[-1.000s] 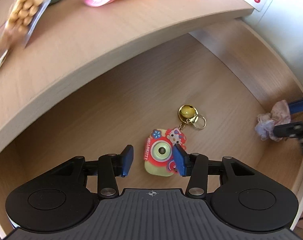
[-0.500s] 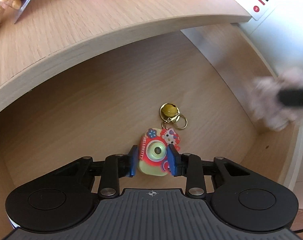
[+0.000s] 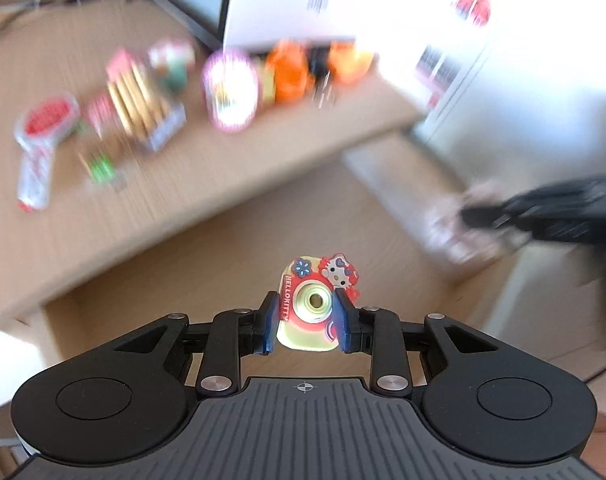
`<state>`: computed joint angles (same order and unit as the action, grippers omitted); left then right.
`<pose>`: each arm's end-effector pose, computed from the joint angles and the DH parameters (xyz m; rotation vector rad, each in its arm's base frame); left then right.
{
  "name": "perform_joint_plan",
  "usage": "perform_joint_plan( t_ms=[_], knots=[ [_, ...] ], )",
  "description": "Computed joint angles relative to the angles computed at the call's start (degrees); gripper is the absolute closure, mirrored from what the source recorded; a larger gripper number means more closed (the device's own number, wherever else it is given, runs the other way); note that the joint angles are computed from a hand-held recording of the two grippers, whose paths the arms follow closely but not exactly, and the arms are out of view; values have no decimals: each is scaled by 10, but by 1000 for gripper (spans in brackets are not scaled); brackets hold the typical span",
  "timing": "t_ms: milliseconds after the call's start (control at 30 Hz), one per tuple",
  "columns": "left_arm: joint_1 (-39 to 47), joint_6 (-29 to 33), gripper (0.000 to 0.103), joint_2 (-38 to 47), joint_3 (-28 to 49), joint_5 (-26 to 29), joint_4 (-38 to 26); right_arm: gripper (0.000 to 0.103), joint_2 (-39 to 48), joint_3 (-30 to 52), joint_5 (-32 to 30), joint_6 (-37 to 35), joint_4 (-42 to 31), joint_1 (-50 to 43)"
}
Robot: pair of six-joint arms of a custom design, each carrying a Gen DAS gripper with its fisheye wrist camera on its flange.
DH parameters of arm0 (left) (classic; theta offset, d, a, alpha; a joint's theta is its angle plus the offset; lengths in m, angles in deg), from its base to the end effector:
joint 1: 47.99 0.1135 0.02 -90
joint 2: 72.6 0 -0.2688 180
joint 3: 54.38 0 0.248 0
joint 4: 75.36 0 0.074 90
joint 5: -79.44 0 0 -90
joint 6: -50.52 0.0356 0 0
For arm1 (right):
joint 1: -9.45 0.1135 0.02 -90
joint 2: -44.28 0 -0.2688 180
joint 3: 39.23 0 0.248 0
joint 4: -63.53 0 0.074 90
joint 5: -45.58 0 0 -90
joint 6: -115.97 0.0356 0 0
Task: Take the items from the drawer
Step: 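Lift pink-red toy with left while right grasps pink tissue bundle, then set pink-red toy on desktop with left while right sets tissue bundle there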
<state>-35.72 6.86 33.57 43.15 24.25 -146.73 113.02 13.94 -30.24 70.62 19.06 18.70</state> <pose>0.3541 0.0562 0.2327 0.8398 2.4949 -0.6068 0.2142 0.0261 0.2034 0.8618 2.4194 0.0267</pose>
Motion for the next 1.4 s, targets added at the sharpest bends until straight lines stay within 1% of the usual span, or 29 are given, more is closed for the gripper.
perform_joint_plan(
  t_ms=[67, 133, 200, 233, 300, 400, 433, 500, 600, 633, 667, 700, 733, 800, 900, 1000, 1067, 1200, 1267, 1400],
  knots=[
    [22, 7, 71, -25, 27, 32, -31, 95, 1, 6, 5, -2, 2, 10],
    [42, -6, 71, -41, 64, 57, -41, 95, 5, 14, 9, -13, 11, 10],
    [43, -58, 71, -42, 94, 66, -8, 95, 11, 23, 11, -30, 23, 5],
    [37, -91, 71, -35, 108, 63, 21, 95, 14, 28, 11, -38, 27, 3],
    [35, -149, 71, -20, 128, 44, 74, 95, 22, 36, 10, -52, 40, -2],
    [26, -231, 71, 44, 188, 12, 107, 95, 37, 45, 4, -66, 62, -6],
    [30, -241, 71, 65, 209, -1, 110, 95, 42, 47, 1, -69, 69, -8],
    [20, -265, 71, 96, 209, -41, 154, 95, 52, 51, -3, -72, 80, -7],
    [3, -267, 71, 155, 221, -68, 177, 95, 67, 55, -11, -76, 92, -10],
    [-1, -267, 69, 169, 222, -74, 180, 95, 72, 57, -12, -77, 94, -10],
    [9, -275, 68, 163, 194, -57, 219, 95, 71, 57, -11, -77, 93, -8],
    [11, -280, 68, 163, 189, -51, 230, 95, 72, 57, -9, -80, 95, -8],
    [14, -282, 69, 165, 193, -48, 227, 95, 73, 58, -5, -82, 95, -8],
    [16, -298, 70, 152, 172, -43, 253, 95, 64, 51, 4, -89, 98, -10],
    [24, -327, 70, 116, 128, -30, 306, 95, 51, 46, 5, -112, 106, -24],
    [38, -359, 70, 74, 89, -7, 334, 95, 42, 44, -4, -140, 136, -44],
    [48, -359, 70, 45, 62, 11, 337, 95, 50, 52, -14, -158, 163, -59],
    [65, -327, 69, -27, -14, 27, 329, 95, 106, 93, -41, -194, 230, -81],
    [67, -323, 70, -49, -29, 19, 304, 95, 150, 125, -51, -213, 259, -86],
    [73, -342, 70, -93, -76, 0, 279, 95, 245, 191, -58, -246, 308, -91]
  ],
)
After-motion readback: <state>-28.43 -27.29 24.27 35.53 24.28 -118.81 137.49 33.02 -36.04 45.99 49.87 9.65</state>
